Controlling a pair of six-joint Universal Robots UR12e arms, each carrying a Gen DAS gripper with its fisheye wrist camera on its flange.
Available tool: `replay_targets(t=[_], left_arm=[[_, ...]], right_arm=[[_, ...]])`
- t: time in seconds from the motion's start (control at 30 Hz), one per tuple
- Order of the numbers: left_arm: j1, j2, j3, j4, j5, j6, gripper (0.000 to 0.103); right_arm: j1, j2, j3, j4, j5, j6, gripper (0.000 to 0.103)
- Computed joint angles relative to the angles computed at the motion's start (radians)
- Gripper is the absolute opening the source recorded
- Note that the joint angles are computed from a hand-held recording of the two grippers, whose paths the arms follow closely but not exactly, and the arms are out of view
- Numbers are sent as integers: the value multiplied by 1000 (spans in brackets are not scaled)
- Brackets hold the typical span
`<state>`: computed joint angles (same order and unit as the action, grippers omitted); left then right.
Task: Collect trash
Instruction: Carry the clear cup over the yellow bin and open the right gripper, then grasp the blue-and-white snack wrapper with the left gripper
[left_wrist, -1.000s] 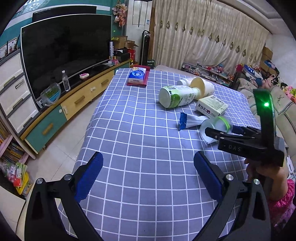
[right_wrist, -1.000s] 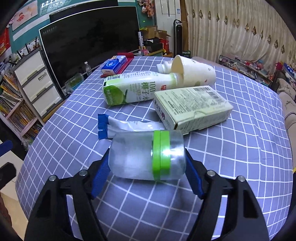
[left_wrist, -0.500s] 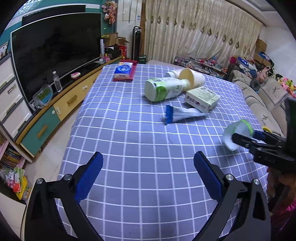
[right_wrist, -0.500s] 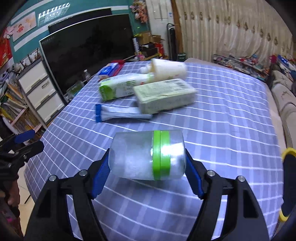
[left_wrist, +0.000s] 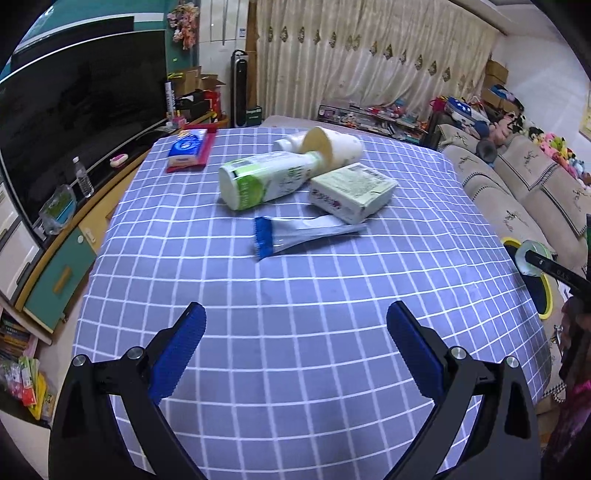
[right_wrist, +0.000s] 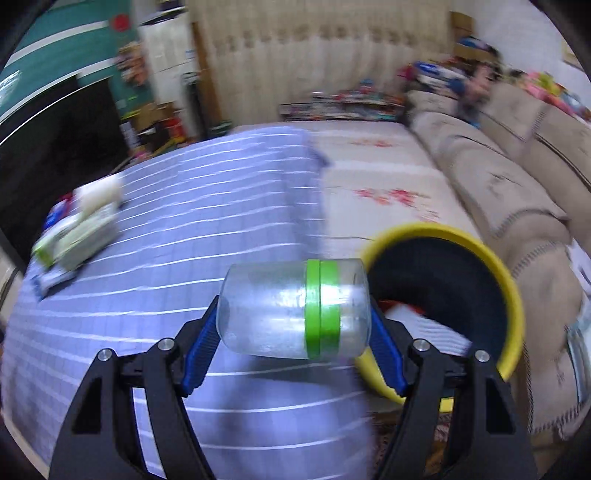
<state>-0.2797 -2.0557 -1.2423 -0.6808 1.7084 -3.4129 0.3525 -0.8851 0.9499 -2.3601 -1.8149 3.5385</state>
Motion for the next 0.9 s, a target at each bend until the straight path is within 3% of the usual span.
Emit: replay_targets(t=[0.13, 0.37, 0.73, 0.9], left_arm=[[-7, -15, 26, -23, 2, 12, 97], [-17, -30, 54, -43, 10, 33, 97], [-15, -39, 64, -58, 1, 39, 97], [-7, -50, 72, -36, -16, 81, 97]], right_arm=[[-38, -25, 57, 28, -57, 77, 70], [-72, -9, 65, 121, -49, 119, 70], [-67, 2, 46, 130, -82, 148, 72], [-60, -5, 46, 113, -82, 132, 72]])
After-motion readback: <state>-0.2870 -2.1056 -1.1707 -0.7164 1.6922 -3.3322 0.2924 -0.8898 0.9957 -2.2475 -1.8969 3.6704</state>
